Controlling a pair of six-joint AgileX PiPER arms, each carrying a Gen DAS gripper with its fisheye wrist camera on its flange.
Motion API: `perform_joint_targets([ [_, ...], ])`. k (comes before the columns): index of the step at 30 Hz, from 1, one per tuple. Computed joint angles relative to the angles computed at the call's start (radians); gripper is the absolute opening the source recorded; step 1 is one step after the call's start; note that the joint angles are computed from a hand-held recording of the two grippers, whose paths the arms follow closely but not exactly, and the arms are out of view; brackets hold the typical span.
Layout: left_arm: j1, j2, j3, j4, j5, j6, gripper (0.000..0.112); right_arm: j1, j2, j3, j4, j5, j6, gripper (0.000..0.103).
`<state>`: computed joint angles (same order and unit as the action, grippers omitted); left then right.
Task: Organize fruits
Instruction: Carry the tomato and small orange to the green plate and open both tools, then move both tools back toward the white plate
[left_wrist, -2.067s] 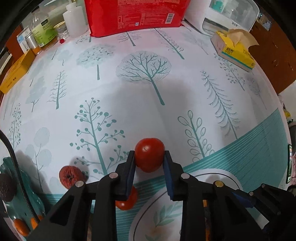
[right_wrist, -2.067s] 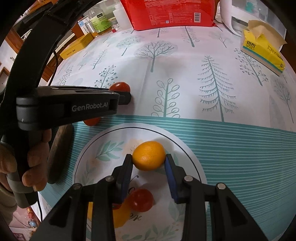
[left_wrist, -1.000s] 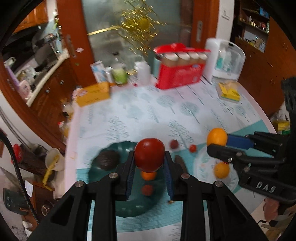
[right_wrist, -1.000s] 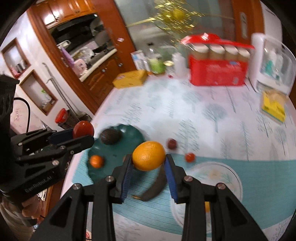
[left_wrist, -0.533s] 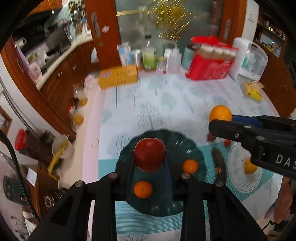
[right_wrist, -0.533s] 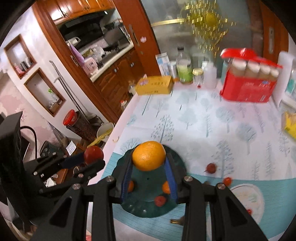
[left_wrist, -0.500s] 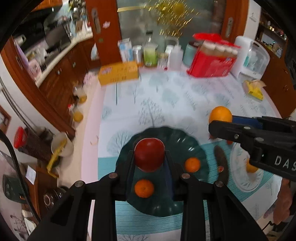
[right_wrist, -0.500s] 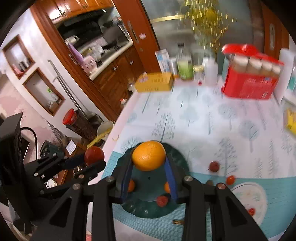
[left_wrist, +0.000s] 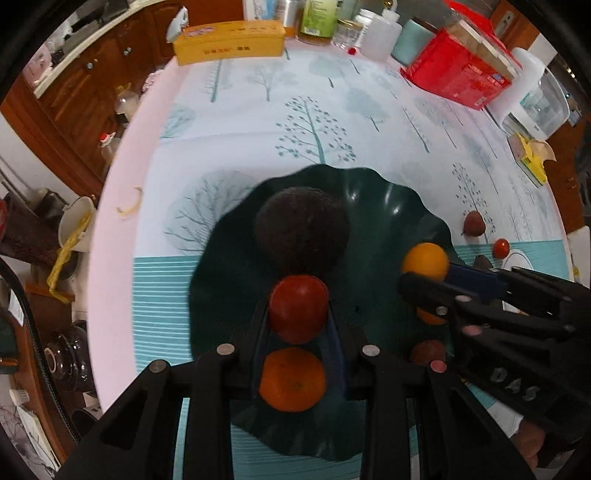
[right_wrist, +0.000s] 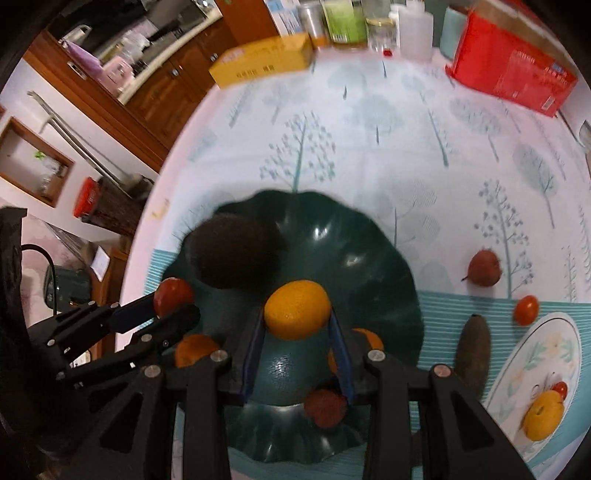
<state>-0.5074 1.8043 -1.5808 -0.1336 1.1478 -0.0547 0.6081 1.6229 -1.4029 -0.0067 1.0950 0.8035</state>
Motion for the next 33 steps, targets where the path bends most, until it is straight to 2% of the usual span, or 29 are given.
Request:
perform_joint_targets([
  [7, -0.028, 0.035, -0.013, 0.022, -0.013, -0.013, 0.031, 0.005, 0.047, -0.002, -0.034, 0.024, 0.013, 0.037],
  [10, -0.038, 0.032, -0.013, 0.045, -0.015, -0.03, 0.039, 0.017, 0.058, -0.002, -0.065, 0.037, 0.029, 0.037],
  [12, -0.041, 0.034, -0.021, 0.06, -0.005, -0.045, 0.057, 0.022, 0.064, -0.005, -0.085, 0.055, 0.042, 0.038],
  [15, -0.015, 0.028, -0.02, 0.025, 0.006, -0.039, 0.074, 0.009, 0.045, 0.019, -0.082, 0.055, 0.046, 0.038],
  [20, 0.006, 0.0, 0.001, -0.019, 0.009, -0.034, 0.081, -0.007, -0.01, 0.057, -0.061, 0.035, 0.052, 0.046],
  [33, -0.012, -0.148, 0.081, 0.004, 0.02, -0.055, 0.087, 0.071, -0.101, 0.081, -0.1, 0.068, 0.135, 0.046],
])
